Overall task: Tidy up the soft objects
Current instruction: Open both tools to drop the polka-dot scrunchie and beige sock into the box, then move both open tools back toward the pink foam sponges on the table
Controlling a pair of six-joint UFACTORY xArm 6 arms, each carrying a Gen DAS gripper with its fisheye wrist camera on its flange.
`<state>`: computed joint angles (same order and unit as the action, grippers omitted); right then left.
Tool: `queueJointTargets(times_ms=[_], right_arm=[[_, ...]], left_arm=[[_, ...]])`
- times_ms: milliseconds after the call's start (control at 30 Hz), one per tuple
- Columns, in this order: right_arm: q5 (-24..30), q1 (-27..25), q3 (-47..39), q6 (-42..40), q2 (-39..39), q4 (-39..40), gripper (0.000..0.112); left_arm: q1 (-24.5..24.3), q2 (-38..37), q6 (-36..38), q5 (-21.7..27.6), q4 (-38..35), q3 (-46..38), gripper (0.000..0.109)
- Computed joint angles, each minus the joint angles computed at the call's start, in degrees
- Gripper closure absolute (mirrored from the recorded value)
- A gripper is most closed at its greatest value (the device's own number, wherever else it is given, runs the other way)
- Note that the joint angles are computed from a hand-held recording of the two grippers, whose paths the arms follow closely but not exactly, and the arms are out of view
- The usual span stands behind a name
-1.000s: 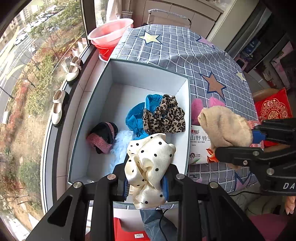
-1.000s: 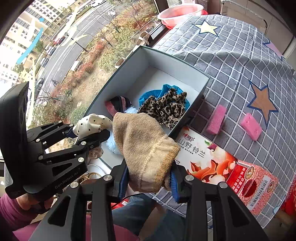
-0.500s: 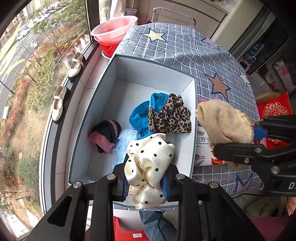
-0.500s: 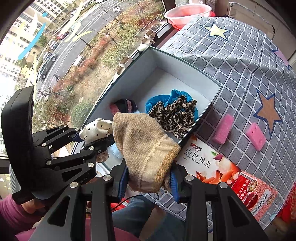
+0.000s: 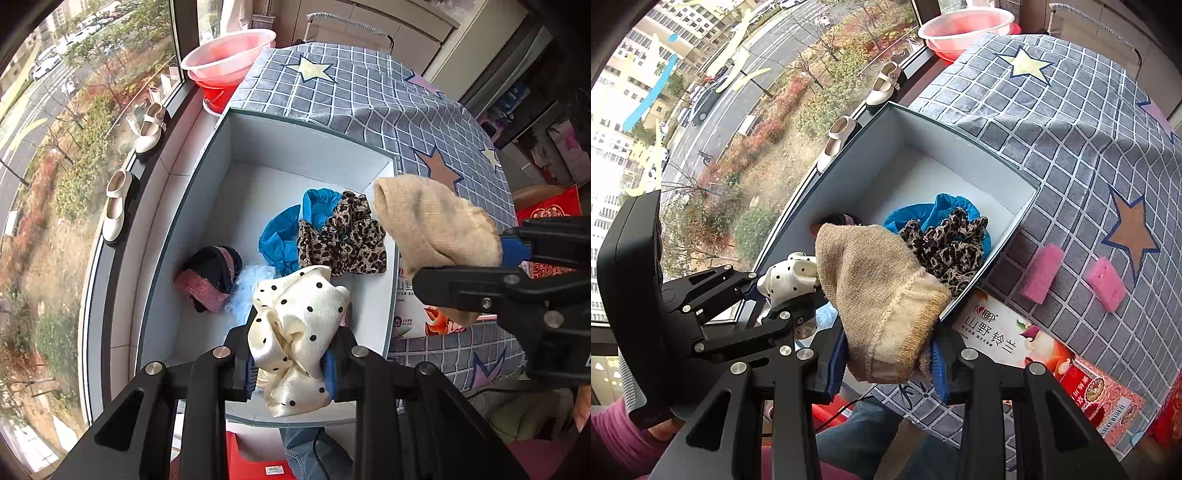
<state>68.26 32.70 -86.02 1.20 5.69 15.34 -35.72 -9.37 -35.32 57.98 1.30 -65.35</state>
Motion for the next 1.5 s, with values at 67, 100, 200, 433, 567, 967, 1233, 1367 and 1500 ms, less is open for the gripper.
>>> queueJointTargets(times_ms=[67, 100, 200, 433, 567, 967, 1233, 1367, 1500], right_arm=[[0.04, -0.03, -0.55, 0.0, 0.46, -0.02, 0.074], [0.04, -0.05, -0.74, -0.02, 0.65, 0.0, 0.074], [0.21, -0.1, -1.78, -0.01, 1.5, 0.24, 0.074], [0.73, 0.02, -4.81, 0.1, 4.13, 0.64, 0.074], [0.23, -0.12, -6.08, 0.78, 5.49, 1.5, 0.071], [7.36, -8.36, -9.18, 10.91, 5.74, 5.12, 0.011], [16.43, -22.61, -12.73, 12.32, 3.4, 1.13, 0.011], [17.82, -28.93, -13.82, 11.8, 6.63, -0.29, 0.011], [18.02, -31.72, -13.24, 8.67, 11.09, -0.79, 0.011]], left_arm=[[0.05, 0.25, 0.26, 0.0, -0.17, -0.1, 0.079], [0.05, 0.33, 0.36, 0.02, -0.26, -0.12, 0.079], [0.0, 0.59, 0.6, 0.03, -0.56, -0.18, 0.079], [0.07, 1.51, 0.75, 0.43, -0.63, -0.73, 0.077], [-0.19, 2.25, 0.15, 1.01, 1.03, -1.62, 0.044], [1.39, 5.5, 1.28, 2.26, -3.42, -6.67, 0.018], [-1.2, 16.64, 7.25, 6.22, -7.4, -22.87, 0.018], [-4.13, 28.3, 8.27, 13.73, -4.61, -38.9, 0.018], [-6.12, 39.45, 8.15, 20.88, -3.0, -54.19, 0.018]])
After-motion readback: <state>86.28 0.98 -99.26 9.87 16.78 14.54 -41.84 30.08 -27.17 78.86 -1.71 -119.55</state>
